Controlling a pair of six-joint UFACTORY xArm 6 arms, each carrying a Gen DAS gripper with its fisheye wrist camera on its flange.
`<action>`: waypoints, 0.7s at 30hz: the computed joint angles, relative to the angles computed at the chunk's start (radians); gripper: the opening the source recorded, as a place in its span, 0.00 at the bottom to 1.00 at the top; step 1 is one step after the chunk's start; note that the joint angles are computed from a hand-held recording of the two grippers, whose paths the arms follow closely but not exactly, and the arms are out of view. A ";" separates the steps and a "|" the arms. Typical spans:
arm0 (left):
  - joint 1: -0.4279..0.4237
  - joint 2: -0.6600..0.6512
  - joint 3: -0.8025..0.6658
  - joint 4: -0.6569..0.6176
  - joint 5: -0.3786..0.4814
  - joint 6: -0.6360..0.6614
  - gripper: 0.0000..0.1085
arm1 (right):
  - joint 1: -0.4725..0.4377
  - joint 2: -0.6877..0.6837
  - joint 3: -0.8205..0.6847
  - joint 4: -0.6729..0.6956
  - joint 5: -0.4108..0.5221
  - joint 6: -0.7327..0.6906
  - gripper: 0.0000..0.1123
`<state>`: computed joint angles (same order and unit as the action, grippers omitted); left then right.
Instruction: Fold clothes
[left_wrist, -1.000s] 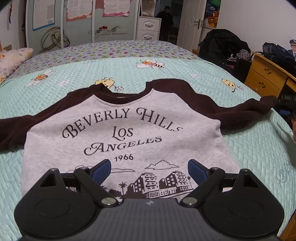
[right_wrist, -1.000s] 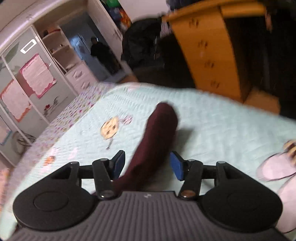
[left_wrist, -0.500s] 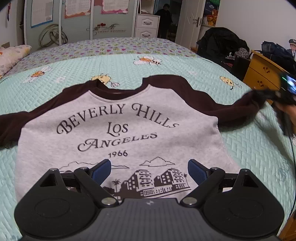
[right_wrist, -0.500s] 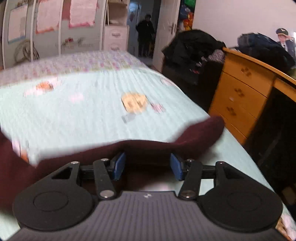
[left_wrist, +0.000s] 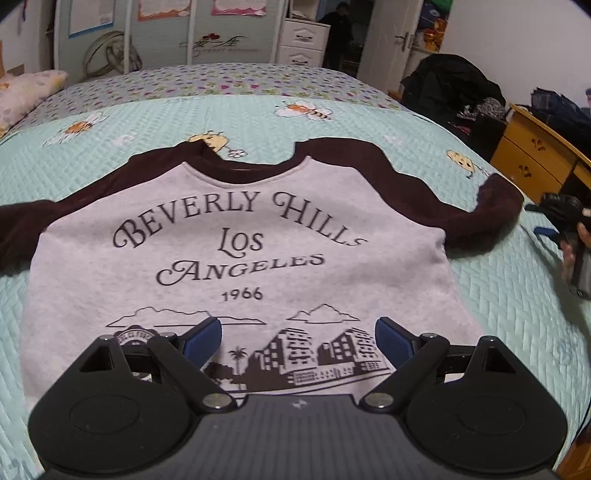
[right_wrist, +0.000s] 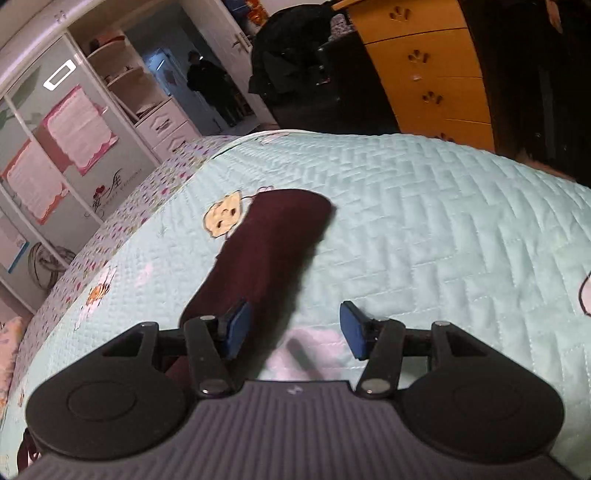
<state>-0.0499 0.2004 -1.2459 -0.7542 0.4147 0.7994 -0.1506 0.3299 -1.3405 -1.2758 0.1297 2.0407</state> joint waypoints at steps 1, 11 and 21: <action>-0.001 -0.001 0.001 -0.005 -0.003 0.007 0.84 | -0.005 0.011 -0.014 -0.030 -0.009 0.047 0.50; 0.004 0.026 -0.015 0.024 -0.006 -0.030 0.84 | 0.053 0.186 -0.205 0.378 0.058 -0.337 0.29; -0.007 -0.006 0.008 0.054 -0.028 -0.041 0.84 | 0.128 0.136 -0.217 0.384 0.275 -0.478 0.09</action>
<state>-0.0564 0.1946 -1.2377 -0.7007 0.3872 0.7585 -0.0229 0.4657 -1.5571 -0.8923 0.4044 1.5629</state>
